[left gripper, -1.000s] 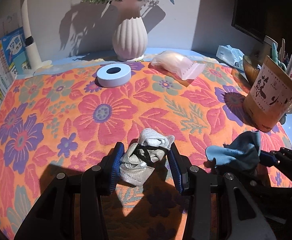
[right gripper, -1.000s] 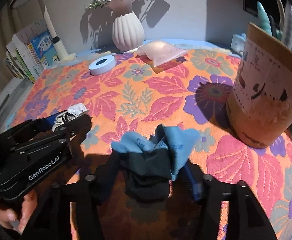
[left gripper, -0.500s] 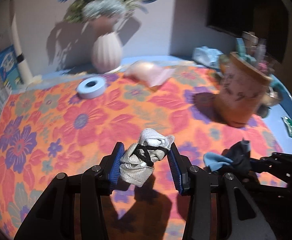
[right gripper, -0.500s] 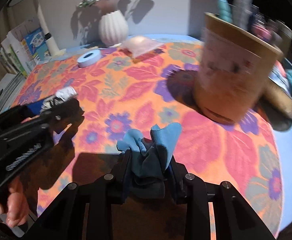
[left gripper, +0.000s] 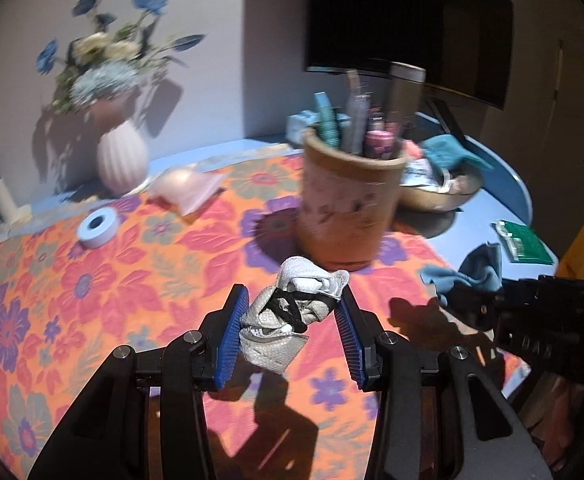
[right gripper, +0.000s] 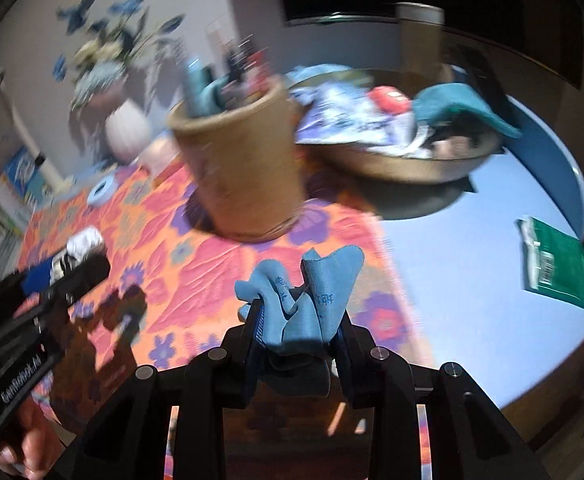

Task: Organize soft objects
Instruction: 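Lift and carry the blue gloves and white plush over to the glass bowl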

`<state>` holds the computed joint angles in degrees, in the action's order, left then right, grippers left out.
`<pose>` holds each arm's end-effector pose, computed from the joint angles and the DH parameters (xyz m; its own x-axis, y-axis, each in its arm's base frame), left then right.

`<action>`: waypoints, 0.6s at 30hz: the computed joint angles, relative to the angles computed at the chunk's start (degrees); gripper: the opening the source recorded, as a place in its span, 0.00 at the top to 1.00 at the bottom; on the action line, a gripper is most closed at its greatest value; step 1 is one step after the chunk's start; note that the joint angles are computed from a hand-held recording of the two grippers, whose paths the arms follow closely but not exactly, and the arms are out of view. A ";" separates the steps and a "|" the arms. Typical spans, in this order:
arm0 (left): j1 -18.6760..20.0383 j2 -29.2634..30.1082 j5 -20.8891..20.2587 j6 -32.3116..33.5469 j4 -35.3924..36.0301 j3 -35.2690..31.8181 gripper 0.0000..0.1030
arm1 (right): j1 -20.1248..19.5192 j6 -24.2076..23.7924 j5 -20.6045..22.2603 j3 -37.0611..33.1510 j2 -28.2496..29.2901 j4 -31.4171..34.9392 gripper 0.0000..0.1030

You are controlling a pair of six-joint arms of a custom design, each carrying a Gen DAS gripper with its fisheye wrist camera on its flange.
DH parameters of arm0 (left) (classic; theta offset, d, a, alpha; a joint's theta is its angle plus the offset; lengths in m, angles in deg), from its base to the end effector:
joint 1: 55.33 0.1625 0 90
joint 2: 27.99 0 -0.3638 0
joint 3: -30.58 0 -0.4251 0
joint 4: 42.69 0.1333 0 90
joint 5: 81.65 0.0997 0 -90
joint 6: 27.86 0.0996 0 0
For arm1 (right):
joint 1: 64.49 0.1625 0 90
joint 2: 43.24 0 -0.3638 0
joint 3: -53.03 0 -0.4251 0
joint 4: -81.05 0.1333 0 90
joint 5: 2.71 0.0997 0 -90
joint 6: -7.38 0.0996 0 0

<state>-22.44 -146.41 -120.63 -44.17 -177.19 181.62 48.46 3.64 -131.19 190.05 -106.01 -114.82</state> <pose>-0.1336 -0.3373 0.2125 -0.6876 0.2743 -0.6723 0.6550 0.6339 -0.4112 0.2246 -0.3476 0.0627 -0.8246 -0.0560 0.5629 -0.3867 0.7822 -0.4886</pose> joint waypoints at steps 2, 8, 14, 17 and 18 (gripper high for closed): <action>-1.15 2.19 -0.81 -0.11 -0.89 -0.69 0.60 | -0.82 0.27 0.72 1.38 -2.67 -0.52 0.70; -2.51 9.45 -6.65 2.36 -5.88 -4.56 0.60 | -2.67 -0.06 1.54 3.70 -9.68 -0.97 0.70; -2.22 19.37 -11.62 7.02 -13.49 -11.58 0.60 | -3.03 -1.88 1.27 2.59 -14.51 -1.64 0.70; -1.11 24.91 -12.66 8.60 -15.67 -16.68 0.60 | -3.29 -2.76 1.49 0.85 -15.72 -1.70 0.70; -0.57 27.06 -12.98 9.00 -16.36 -18.82 0.60 | -3.51 -3.09 1.73 0.34 -16.02 -1.77 0.70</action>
<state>-23.01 -119.34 -133.61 -35.18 -193.55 162.79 44.95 0.55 -129.47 190.39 -122.03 -116.59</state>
